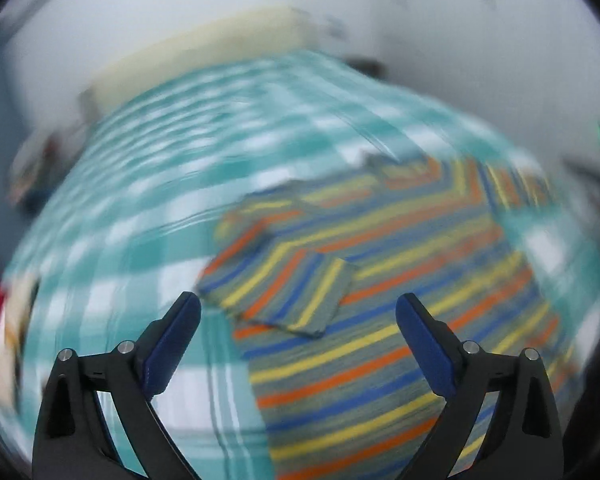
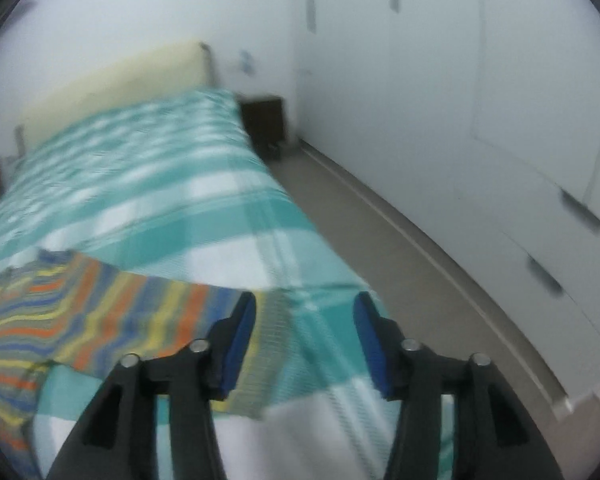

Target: Fold small clothes

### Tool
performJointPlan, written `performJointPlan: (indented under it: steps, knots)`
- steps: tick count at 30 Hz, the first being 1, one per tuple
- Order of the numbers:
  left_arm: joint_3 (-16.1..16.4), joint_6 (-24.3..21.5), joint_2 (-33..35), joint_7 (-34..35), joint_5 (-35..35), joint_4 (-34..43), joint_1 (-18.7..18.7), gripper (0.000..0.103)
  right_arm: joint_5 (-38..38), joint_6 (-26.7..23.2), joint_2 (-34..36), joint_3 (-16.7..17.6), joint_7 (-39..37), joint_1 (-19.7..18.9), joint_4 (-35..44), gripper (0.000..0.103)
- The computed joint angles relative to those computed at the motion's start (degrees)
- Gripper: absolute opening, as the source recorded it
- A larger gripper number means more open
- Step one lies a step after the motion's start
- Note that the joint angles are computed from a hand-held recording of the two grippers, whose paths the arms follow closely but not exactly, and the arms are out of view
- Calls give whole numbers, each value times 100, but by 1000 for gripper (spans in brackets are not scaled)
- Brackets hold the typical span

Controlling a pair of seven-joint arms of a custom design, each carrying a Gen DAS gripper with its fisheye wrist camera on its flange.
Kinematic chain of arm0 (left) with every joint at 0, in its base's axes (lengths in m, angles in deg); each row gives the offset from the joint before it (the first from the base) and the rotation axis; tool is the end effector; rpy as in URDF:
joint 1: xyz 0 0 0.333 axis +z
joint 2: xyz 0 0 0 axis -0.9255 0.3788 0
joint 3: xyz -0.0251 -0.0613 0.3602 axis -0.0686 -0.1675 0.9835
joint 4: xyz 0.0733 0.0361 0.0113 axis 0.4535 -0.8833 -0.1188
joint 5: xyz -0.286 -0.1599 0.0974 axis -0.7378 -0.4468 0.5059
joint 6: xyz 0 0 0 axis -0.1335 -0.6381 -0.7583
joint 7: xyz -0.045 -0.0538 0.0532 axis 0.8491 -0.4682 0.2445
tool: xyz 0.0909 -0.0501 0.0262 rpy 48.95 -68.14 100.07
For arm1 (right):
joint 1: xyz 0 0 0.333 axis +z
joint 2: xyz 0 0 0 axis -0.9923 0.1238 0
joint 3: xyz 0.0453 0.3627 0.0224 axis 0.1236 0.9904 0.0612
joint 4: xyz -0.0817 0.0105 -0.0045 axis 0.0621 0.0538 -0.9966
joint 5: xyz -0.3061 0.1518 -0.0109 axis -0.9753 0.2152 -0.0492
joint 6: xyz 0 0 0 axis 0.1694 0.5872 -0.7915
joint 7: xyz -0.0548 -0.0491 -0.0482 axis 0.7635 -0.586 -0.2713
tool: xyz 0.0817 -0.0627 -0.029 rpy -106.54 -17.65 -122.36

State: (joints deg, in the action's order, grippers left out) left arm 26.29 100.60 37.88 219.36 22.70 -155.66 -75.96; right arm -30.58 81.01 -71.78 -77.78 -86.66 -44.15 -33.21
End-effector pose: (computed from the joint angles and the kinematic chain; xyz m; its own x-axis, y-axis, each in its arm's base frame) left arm 0.6456 -0.1976 0.4360 -0.6979 -0.6852 -0.2084 -0.4077 0.6193 -0.6710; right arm 0.4121 0.3574 0.3971 -0.6923 -0.7205 -0.0403 -0.3969 0.4269 -0.8125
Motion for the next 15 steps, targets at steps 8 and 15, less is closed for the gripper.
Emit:
performJointPlan:
  steps: [8,15]
  knots:
    - [1503,-1520,1586,-1199,1951,1889,-1140,79,-352,79,785,-112,-1380,257,1011,54]
    - [888,-2284,1980,-1305,1856,2582,-613,36,-361,248,971,-329,-1641,379,1193,54]
